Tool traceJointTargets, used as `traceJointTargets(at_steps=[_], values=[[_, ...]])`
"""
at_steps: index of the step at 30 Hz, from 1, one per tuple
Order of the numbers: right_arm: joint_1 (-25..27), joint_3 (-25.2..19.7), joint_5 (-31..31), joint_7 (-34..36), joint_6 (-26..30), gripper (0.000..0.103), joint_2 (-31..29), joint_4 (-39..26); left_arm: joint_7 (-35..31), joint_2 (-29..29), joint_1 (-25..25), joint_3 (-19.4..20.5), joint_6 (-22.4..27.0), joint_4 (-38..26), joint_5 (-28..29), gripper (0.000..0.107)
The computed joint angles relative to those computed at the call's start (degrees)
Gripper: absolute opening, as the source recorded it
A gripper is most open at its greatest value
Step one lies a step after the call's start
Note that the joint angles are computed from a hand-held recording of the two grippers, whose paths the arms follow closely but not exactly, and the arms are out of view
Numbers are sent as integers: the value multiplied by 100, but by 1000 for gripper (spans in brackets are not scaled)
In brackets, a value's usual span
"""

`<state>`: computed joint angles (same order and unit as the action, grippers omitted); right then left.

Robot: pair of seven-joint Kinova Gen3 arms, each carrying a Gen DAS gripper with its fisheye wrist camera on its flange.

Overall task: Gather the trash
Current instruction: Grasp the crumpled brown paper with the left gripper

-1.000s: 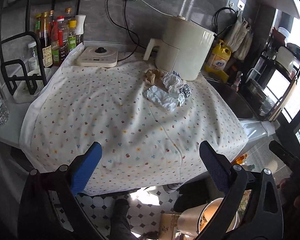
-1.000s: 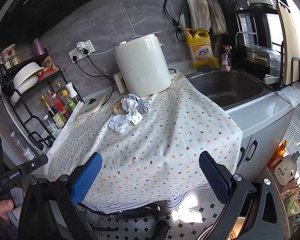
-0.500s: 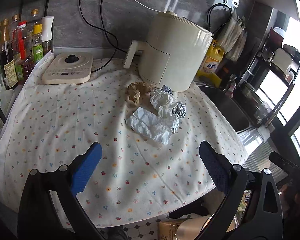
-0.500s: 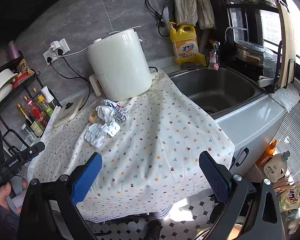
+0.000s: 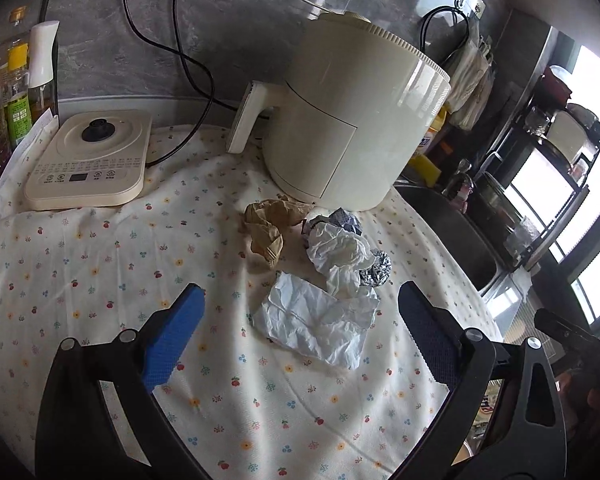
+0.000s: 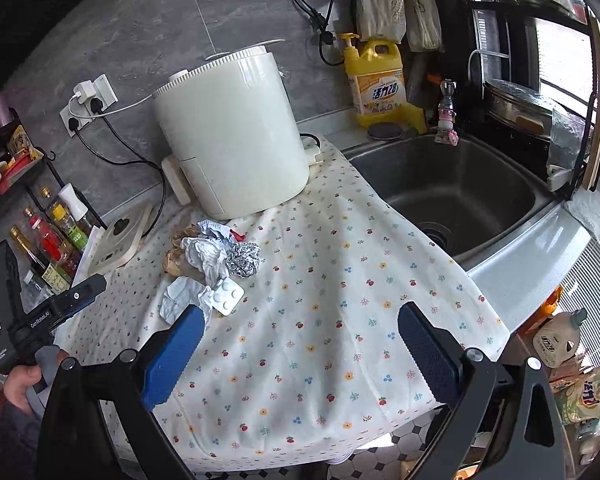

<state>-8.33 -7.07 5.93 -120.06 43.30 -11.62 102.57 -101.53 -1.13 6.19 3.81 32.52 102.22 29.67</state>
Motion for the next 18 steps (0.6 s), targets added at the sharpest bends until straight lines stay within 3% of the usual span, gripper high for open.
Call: traceJointTargets(at_steps=[3, 9, 16, 18], values=[[-17, -101, 124, -185, -9, 95, 219, -174, -358, 374, -9, -114, 279, -353, 144, 86], [-193, 101, -297, -64, -62, 84, 591, -435, -676, 1053, -427, 144, 757, -974, 243, 72], [-334, 43, -90, -482, 12, 77, 837, -615, -668, 1765, -598, 345, 1196, -1649, 52, 69], [-365, 66, -87, -555, 50, 74, 890, -665, -671, 1945, -636, 406, 1285, -1825, 25, 64]])
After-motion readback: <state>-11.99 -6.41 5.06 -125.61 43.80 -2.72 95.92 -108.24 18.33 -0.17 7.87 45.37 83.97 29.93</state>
